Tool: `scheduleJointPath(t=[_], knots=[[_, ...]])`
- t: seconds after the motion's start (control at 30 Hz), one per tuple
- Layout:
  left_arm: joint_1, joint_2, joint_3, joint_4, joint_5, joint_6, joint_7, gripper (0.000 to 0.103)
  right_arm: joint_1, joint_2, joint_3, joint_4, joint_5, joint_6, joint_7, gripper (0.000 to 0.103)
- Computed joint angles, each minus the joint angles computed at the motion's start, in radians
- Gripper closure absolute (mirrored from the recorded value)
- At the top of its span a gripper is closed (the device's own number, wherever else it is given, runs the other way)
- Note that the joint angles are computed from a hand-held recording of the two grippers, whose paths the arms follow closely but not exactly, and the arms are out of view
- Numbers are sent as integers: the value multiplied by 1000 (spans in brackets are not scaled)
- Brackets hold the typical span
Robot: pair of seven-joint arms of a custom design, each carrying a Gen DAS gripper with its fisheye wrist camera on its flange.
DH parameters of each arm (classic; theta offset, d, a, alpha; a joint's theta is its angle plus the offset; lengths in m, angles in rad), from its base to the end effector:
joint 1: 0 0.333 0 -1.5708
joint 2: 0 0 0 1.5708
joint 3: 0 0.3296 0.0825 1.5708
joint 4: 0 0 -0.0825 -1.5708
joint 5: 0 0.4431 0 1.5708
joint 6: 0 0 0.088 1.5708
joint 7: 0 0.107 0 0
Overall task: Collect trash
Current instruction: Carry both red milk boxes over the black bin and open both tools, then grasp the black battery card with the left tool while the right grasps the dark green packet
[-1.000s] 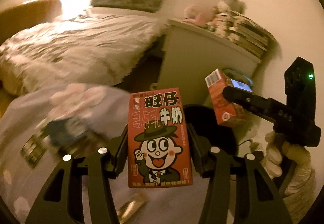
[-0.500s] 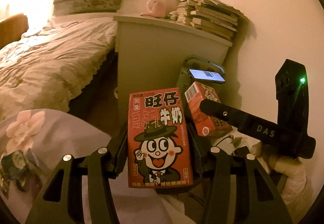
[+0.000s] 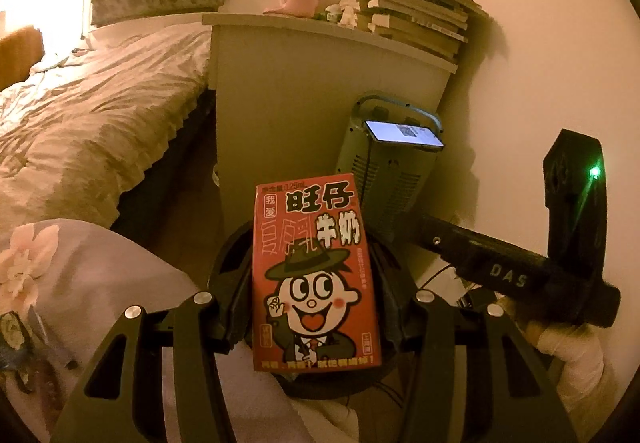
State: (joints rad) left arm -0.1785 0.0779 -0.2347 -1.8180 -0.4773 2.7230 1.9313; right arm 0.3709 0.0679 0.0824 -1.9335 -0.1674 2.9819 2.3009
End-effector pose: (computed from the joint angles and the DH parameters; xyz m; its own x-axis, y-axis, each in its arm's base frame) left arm 0.6413 -0.2572 0.5814 -0.4740 -0.8577 0.1994 -0.6356 0.1766 -0.7515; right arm 0.6061 0.3067 0.5591 0.0850 -0.8951 -0.4377 -0.6465 0.2847 -0.7078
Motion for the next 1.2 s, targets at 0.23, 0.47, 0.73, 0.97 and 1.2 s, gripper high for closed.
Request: scheduleJointPath(t=[0.23,0.47,0.73,0.97,1.2], knots=[[-6,32,-4,37,47,-17,-21,49,2,1,-2,-9,22,6,0,59],[-5,20,-10,27,58,29,-39,13,-1,-26,-10,-39,-49,19,108,35],[2,-33,5,-17,16,47,-27,12,-6,-29,12,-34,-14,18,76,33],[6,-107,39,-93,-20,76,-8,11,14,6,36,30,77,-5,-40,32],[17,-185,87,-189,-19,98,-25,9,38,84,93,150,237,-45,-255,23]])
